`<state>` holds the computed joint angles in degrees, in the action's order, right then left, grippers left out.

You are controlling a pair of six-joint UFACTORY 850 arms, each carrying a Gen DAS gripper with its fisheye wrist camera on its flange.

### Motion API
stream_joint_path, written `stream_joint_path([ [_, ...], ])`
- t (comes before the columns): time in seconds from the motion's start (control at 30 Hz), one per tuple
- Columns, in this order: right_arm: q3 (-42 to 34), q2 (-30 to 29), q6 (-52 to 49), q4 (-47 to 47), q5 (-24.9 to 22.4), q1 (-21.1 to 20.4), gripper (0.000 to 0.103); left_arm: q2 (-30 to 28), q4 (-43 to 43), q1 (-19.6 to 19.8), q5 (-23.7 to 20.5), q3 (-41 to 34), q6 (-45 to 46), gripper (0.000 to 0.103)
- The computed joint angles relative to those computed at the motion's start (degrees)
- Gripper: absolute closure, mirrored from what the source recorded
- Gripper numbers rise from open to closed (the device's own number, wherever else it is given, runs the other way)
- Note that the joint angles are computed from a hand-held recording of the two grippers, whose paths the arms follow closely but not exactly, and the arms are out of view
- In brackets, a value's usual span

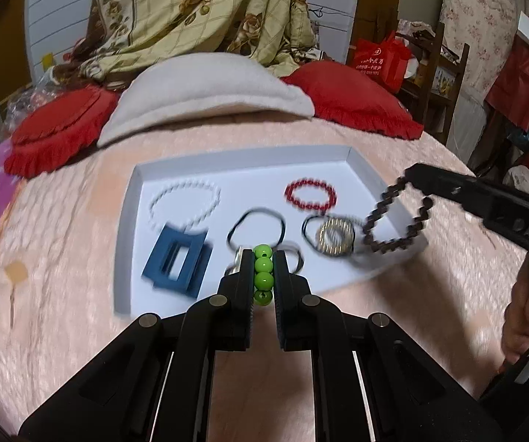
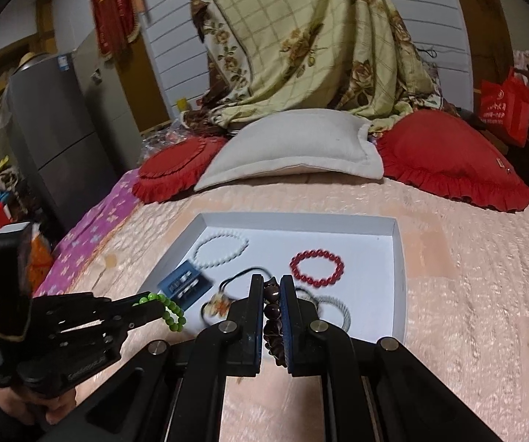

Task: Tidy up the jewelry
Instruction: 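Lower the green and brown bracelets into the box and open both tools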

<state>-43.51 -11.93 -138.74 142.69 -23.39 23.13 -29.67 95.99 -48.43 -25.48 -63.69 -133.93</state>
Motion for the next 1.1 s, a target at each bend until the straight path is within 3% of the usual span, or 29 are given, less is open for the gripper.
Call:
stream_joint_path([
  [0.1, -4.1, -3.4, 4.5, -2.8, 1.4, -0.8, 0.095, -2.8, -0.5, 1.8, 2.4, -4.2, 2.5, 0.095],
  [0.23, -10.4, -8.8, 10.2, -6.3, 3.8, -1.3, 0.095, -6.8, 6.5, 5.4, 6.5, -8.5, -3.4, 0.095],
  [0.4, -15.8, -13.5, 16.8, -10.5, 3.1, -1.3, 0.095, -10.6, 5.1, 8.7, 10.3, -11.1, -4.7, 0.095],
  [0.47, -17.8, -15.3, 22.4, -15.0, 0.8, -1.4, 0.095, -11.5, -2.3, 9.5, 11.4, -11.6, 1.5, 0.095],
  [0.53, -19.8, -17.2, 27.2, -18.0, -0.9, -1.5, 0.095, -12.1, -8.7, 9.8, 11.4, -11.9, 7.4, 0.095],
  [0.6, -22.4, -20.0, 33.8, -22.3, -1.1, -1.7, 0.095, -12.3, -9.7, 9.6, 10.8, -11.7, 8.6, 0.095],
  [0.77, -24.3, -23.1, 41.7, -26.8, 4.3, -2.3, 0.095, -12.7, -12.5, 8.5, 8.9, -12.2, 13.1, 0.095],
  [0.97, -24.1, -23.6, 41.3, -27.4, 5.9, -3.0, 0.095, -12.8, -12.9, 8.1, 7.8, -12.4, 13.8, 0.095],
  [1.07, -24.9, -24.5, 47.2, -33.1, 6.0, -3.5, 0.095, -12.9, -14.2, 8.1, 7.5, -12.7, 15.0, 0.087],
  [1.1, -25.2, -24.8, 49.5, -35.3, 6.2, -3.7, 0.095, -12.9, -14.0, 8.1, 7.5, -12.7, 14.8, 0.080],
])
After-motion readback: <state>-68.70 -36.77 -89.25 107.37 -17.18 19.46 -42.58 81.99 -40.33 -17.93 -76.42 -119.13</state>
